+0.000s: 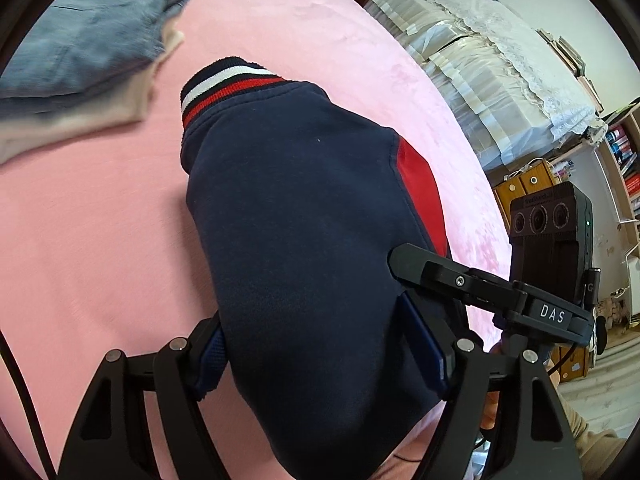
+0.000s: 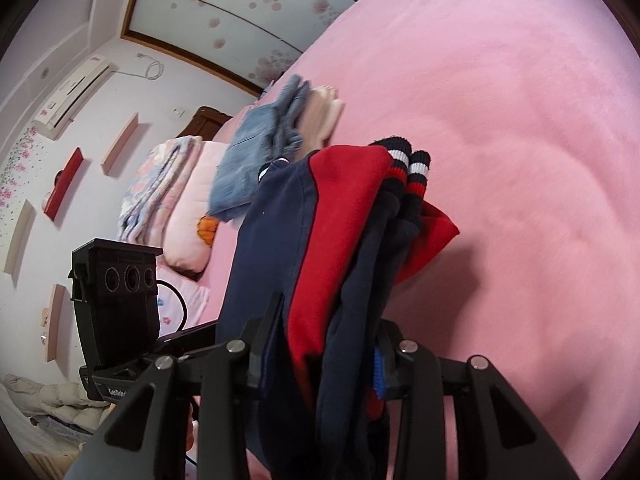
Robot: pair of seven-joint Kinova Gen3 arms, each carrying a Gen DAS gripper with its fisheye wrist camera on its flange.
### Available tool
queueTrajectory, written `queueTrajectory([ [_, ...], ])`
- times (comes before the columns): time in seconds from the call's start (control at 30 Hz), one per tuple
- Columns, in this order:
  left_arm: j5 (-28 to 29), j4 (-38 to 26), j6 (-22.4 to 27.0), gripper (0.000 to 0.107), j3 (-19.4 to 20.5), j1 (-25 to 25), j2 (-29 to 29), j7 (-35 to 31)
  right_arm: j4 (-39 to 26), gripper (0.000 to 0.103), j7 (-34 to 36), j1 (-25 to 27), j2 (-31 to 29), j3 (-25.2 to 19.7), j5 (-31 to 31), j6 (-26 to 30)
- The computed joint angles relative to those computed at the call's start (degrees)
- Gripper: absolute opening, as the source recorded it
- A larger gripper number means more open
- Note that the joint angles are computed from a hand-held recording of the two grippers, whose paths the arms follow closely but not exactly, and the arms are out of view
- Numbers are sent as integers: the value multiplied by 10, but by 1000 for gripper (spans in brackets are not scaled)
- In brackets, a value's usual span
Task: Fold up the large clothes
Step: 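Carry the held jacket with the right gripper onto the jeans stack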
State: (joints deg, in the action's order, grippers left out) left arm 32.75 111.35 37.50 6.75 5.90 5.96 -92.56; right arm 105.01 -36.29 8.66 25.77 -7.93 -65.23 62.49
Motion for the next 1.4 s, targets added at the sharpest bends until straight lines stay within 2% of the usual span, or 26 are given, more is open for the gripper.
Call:
queueTrajectory([
  [0.1,-14,3,39,76,-12,-8,-38,9,15,36,-5,-5,-21,-6,-6,6],
  [0.3,-21,-4,114,76,-53,-32,-99,-8,21,36,-41,-46,-62,-9,-17,11],
  [0.4,-24,-34,163,77,-81,-53,-111,-29,4,36,-69,-76,-75,-13,-26,6],
  [0.57,-30,-126,239,76,-109,-94,-86,-89,-65,36,-132,-121,-61,-24,-30,-8],
  [0.67,-22,-198,275,76,-127,-124,-48,-138,-143,36,-175,-145,-26,-39,-29,-31],
  [0.77,-23,-277,295,77,-117,-161,7,-178,-222,36,-218,-152,20,-70,-15,-52],
  [0.93,-44,-410,309,77,-74,-225,111,-201,-355,36,-268,-210,101,-64,4,-115],
  [1.0,-51,-462,318,78,-75,-234,157,-205,-408,36,-297,-232,138,-60,20,-136],
  [1.07,-76,-487,320,78,-67,-245,183,-209,-458,36,-336,-237,173,-74,51,-143],
  [1.2,-121,-551,311,78,-62,-244,252,-173,-529,36,-391,-261,241,-84,84,-181],
  [1.3,-152,-551,280,78,-62,-239,279,-152,-568,36,-432,-274,286,-90,107,-196],
  [1.4,-162,-502,217,78,-58,-242,277,-145,-629,36,-482,-290,337,-85,146,-175],
])
